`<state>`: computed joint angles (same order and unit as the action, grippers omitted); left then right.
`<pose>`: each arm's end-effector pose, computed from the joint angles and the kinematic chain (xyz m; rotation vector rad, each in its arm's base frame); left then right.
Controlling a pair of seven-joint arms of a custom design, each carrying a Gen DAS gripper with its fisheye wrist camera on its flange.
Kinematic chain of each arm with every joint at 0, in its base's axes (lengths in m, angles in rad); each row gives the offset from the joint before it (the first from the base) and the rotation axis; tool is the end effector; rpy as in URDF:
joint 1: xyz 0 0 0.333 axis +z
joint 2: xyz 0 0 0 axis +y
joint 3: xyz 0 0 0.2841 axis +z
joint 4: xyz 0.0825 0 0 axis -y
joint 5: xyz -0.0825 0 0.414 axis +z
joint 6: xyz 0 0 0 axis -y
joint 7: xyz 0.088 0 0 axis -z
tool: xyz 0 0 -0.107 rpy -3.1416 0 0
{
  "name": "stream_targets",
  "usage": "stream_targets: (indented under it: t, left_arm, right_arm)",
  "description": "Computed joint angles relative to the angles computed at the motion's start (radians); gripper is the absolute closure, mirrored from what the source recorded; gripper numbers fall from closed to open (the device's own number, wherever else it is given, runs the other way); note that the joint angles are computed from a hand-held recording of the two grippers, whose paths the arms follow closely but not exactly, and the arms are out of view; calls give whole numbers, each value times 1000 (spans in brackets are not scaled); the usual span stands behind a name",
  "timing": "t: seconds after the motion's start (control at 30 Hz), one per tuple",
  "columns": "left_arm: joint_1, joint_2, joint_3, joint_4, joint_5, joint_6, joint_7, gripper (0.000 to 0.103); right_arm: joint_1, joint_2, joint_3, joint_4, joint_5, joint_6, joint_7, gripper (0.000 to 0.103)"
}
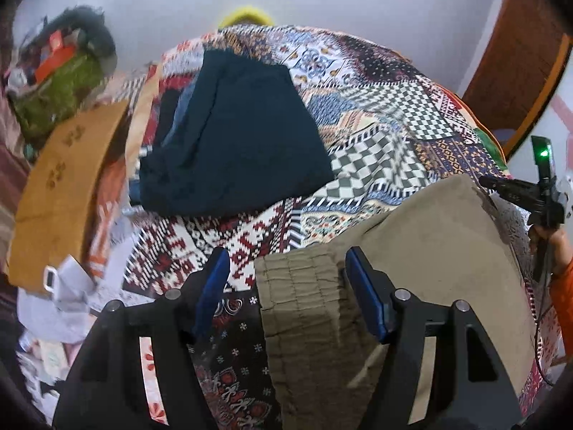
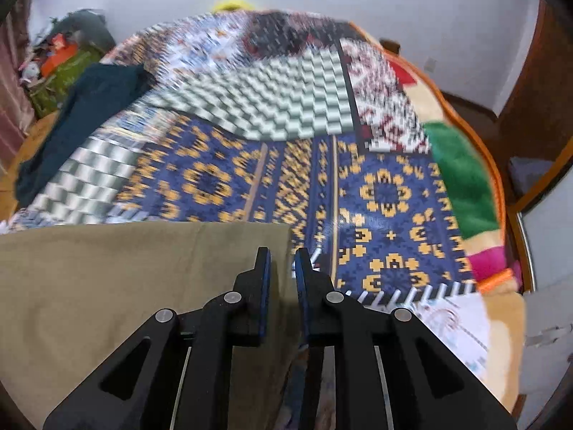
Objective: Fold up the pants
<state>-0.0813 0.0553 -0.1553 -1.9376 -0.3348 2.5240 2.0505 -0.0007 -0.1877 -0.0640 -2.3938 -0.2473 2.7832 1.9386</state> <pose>0.6225 -0.1454 0.4700 -1.4341 2.3966 -0.7706 0.5411 -0.0243 0.4054 -1.6742 2.1089 -0.6268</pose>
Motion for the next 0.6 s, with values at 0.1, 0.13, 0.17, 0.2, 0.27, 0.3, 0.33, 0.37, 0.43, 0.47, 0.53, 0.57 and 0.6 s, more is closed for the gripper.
stream_targets:
  t: [0.1,0.13,0.17,0.2,0.27,0.3,0.33,0.37,0.43,0.47,0.53,0.57,0.6]
  left_arm:
    - [-1,-23,-3,5,-37,-9,24,30]
    - [-2,-29,-3,5,-45,-5,28,27]
    - [-4,-36,-4,4,-53,0,33,25]
    - [-7,-44,-5,5,-67,4,44,23]
    - [-12,-49,-7,13,-82,0,56,18]
    - [-15,-50,-8,17,-84,-4,57,17]
    - [-18,-47,-9,24,-85,-9,60,16]
    - [-21,-45,-10,30,-82,-15,62,15]
    - [-29,-36,-14,39,-48,-15,39,14]
    - [-32,-29,-15,46,-33,-24,33,14]
    - [-39,-10,-19,64,-1,-51,27,14]
    - [-42,-2,-20,69,20,-59,20,14]
    - [-47,9,-22,76,49,-70,11,14]
  right_arm:
    - [26,-90,-6,-57,33,36,-35,84]
    - [42,-118,-11,-73,54,48,-55,81]
    - [62,-144,-17,-87,79,62,-76,76]
    - [83,-168,-24,-100,104,75,-98,70]
    - [126,-214,-36,-121,141,92,-147,64]
    - [141,-220,-34,-117,151,92,-161,61]
    - [165,-224,-38,-112,169,94,-182,59]
    - [195,-232,-49,-113,193,96,-211,56]
    - [244,-231,-67,-107,240,103,-260,53]
    - [272,-224,-79,-100,269,106,-287,52]
    - [331,-206,-112,-86,344,105,-351,51]
    - [369,-189,-135,-72,396,98,-390,45]
    - [395,-173,-145,-61,445,93,-420,40]
